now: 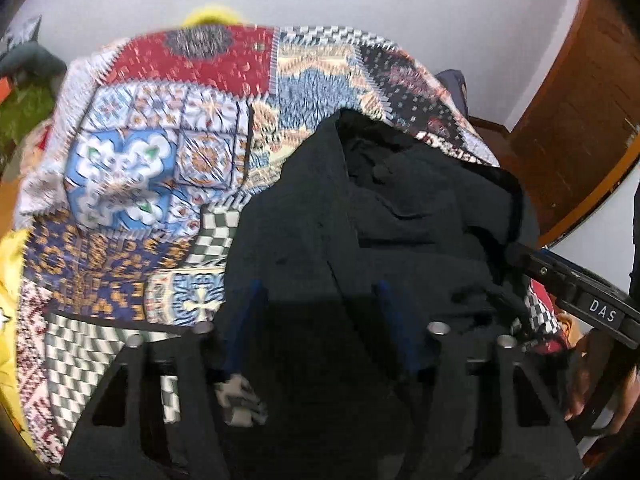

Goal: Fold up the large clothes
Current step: 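Grasp the folded hoodie with the left tool while the right tool grasps it too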

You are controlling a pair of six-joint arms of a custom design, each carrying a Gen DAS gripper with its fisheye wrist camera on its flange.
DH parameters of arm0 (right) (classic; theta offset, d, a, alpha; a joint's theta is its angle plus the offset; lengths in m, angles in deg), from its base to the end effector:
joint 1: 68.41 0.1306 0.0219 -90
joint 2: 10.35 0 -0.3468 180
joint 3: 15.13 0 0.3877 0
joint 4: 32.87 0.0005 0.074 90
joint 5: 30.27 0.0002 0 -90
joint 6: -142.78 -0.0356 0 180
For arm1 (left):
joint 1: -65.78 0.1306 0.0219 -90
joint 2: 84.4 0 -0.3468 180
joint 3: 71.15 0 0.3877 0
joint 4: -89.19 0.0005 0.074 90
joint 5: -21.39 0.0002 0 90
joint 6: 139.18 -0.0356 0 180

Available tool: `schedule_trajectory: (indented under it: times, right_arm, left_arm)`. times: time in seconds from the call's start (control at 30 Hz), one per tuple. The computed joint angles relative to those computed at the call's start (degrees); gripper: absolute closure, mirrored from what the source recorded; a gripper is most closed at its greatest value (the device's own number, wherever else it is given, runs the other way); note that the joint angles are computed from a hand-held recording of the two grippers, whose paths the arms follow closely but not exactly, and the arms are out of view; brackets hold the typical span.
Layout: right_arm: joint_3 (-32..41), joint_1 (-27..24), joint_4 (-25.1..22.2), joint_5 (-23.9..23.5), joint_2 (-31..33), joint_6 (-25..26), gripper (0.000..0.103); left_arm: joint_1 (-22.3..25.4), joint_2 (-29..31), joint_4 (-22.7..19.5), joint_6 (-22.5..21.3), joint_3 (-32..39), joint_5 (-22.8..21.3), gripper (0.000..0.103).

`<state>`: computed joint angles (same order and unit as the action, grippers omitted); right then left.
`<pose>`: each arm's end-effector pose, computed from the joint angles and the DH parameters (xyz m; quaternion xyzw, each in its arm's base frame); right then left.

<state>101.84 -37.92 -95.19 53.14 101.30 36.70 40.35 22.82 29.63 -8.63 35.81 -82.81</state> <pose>0.5111 0.3051 0.3971 -0.1363 0.9476 0.1627 0.2387 0.5153 -0.2359 0.3662 -0.1580 0.9456 -0.0406 0.2817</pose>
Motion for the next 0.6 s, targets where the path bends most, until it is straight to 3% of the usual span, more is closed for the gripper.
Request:
schedule_trajectory:
  times: [0.03, 0.07, 0.17, 0.23, 0.37, 0.6]
  right_arm:
    - [0.5, -0.1, -0.1, -0.2, 0.6, -0.2, 0.027]
    - [1.5, -0.1, -0.7, -0.8, 1.6, 0.1, 0.037]
    - [3.6, -0.3, -3.2, -3.5, 3.6, 1.4, 0.07]
    - [2.8, 0.3, -3.0, -1.2, 2.7, 3.2, 0.075]
    - [-2.2, 1.7, 0.6, 2.6, -3.3, 6.6, 0.08]
    - [-6.3, 2.1, 0.5, -0.2, -13.3, 8.0, 0.084]
  left_arm:
    - [0.4, 0.3, 0.9, 0.3, -0.3, 1.7, 0.064]
    - [0.7, 0.8, 1.1, 0.6, -0.3, 2.8, 0.068]
    - [-0.1, 1.7, 0.4, -0.3, 0.6, 0.6, 0.077]
    - [-1.3, 2.4, -2.0, -2.1, 2.0, -2.6, 0.087]
    - [-3.2, -0.3, -4.4, -2.8, 1.9, -5.8, 0.091]
    - [-8.2, -7.8, -9.5, -3.1, 1.7, -9.6, 0.091]
